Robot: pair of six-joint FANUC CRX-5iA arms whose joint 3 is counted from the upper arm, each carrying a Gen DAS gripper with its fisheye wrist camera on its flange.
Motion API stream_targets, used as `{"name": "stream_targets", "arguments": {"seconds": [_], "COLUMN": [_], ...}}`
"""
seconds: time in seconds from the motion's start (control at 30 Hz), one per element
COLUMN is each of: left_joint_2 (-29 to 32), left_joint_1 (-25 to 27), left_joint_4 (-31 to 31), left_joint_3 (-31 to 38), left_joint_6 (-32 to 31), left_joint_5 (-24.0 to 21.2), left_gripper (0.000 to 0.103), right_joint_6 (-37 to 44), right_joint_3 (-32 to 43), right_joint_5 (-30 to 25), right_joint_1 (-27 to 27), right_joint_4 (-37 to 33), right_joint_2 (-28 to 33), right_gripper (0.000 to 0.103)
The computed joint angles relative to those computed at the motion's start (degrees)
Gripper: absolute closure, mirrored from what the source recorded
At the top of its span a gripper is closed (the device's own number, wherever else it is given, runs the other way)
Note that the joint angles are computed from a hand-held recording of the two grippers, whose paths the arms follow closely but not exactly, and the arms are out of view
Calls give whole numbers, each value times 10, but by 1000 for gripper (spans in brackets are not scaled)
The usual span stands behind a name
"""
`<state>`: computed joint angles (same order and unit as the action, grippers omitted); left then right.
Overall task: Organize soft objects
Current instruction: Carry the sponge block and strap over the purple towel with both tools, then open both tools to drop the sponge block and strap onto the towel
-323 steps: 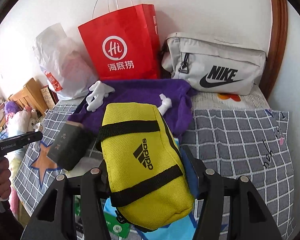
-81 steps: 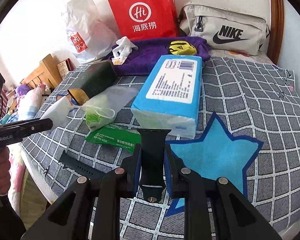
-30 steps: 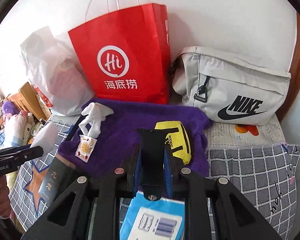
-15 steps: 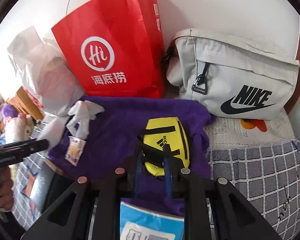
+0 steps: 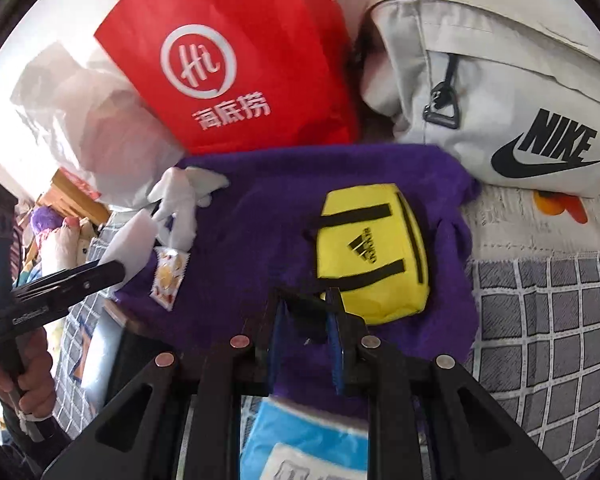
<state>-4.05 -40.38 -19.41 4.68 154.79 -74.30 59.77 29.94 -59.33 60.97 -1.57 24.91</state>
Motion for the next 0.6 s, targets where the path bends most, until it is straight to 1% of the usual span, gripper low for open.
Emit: {"name": "stream_targets", "arguments": {"seconds": [0.2, 0.3, 0.37, 0.43, 0.5, 0.6], "left_joint_2": [13, 21, 23, 25, 25, 27], "left_joint_1": [20, 23, 31, 39, 47, 59], "left_joint_4": [28, 29, 39, 48, 56, 73], "left_joint_3": [-7, -6, -10, -16, -22, -31], "left_joint_6": [-18, -26, -31, -37, -39, -46], "left_joint_5": [11, 11, 20, 28, 38, 48], "left_gripper": [61, 61, 61, 61, 61, 61], "right_joint_6": [-36, -33, -31, -36, -50, -54], "right_joint_3": [-20, -23, -24, -28, -44, -56], "right_joint_5": [13, 18, 22, 27, 42, 52], "right_joint_1": [19, 19, 18, 18, 21, 20], "right_joint_4": [106, 116, 116, 126, 148, 157], "right_joint_2": [11, 15, 15, 16, 10, 3], "right_gripper": [82, 81, 77, 62, 54, 48]}}
